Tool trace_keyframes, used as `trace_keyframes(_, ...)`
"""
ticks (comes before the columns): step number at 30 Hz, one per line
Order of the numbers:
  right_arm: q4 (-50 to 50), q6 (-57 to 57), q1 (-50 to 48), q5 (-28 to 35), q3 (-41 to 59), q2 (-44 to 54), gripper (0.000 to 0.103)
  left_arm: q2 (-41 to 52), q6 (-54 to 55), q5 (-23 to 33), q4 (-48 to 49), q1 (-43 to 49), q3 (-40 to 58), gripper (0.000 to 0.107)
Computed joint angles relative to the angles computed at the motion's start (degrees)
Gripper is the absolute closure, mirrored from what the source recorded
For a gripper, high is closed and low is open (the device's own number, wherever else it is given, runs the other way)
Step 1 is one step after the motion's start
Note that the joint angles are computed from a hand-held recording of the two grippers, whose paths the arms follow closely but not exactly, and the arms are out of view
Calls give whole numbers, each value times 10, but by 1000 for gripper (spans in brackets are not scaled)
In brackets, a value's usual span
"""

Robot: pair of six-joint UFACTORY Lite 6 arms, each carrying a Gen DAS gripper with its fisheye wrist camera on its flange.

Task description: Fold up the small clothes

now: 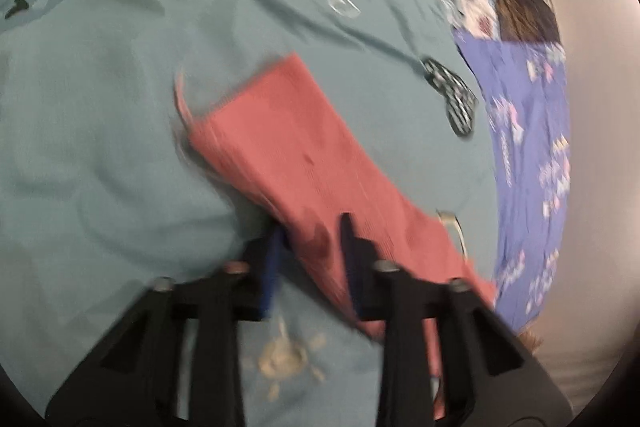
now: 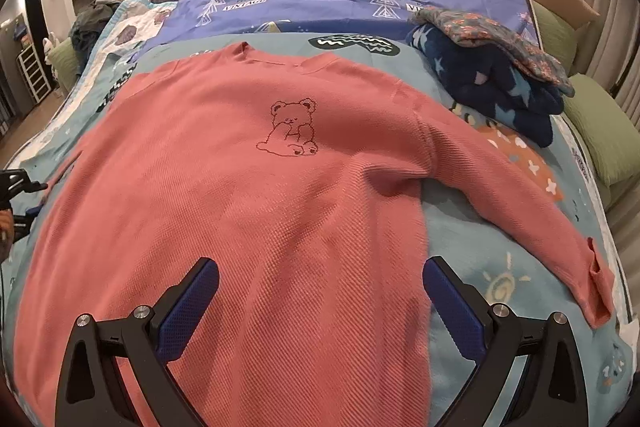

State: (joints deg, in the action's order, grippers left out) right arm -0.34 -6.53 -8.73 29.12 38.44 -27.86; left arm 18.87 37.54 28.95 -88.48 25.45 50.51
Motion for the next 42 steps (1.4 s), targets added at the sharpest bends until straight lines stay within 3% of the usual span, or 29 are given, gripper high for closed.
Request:
trace_keyframes(3, 0, 2, 2, -5, 2, 6, 0, 7, -19, -5, 7, 1, 19, 103)
trace_keyframes(6, 20, -20, -10, -10, -1, -2, 0, -38, -75, -54, 73, -35, 44, 103)
trace_keyframes(10, 58, -65, -44, -7, 0, -10, 0, -87, -214, -94, 229, -120, 136, 103)
trace_keyframes(16, 123, -143, -105, 8, -2, -23, 0, -96, -496, -137, 588, -314, 321, 103)
trace_keyframes(18, 139, -168, -125, 15, -5, -31, 0, -57, -571, -126, 689, -390, 412, 103)
trace_keyframes(23, 205, -250, -191, 32, -2, -31, 0, 56, -616, -93, 816, -558, 579, 103)
trace_keyframes(26, 268, -322, -243, 52, 3, -23, 0, 145, -635, -52, 850, -629, 664, 103)
trace_keyframes(30, 335, -398, -303, 94, 25, 4, 0, 310, -615, 47, 849, -686, 821, 103)
trace_keyframes(32, 370, -435, -328, 118, 39, 18, 0, 329, -598, 60, 835, -700, 806, 102)
trace_keyframes(34, 404, -469, -346, 141, 56, 31, 4, 278, -594, 29, 814, -704, 711, 101)
trace_keyframes(37, 443, -493, -348, 175, 99, 74, 18, 183, -558, -20, 760, -692, 578, 85)
trace_keyframes(40, 477, -489, -326, 225, 166, 149, 32, 72, -608, -80, 812, -685, 437, 73)
trace_keyframes(42, 498, -483, -298, 248, 210, 202, 33, 14, -644, -86, 850, -673, 373, 71)
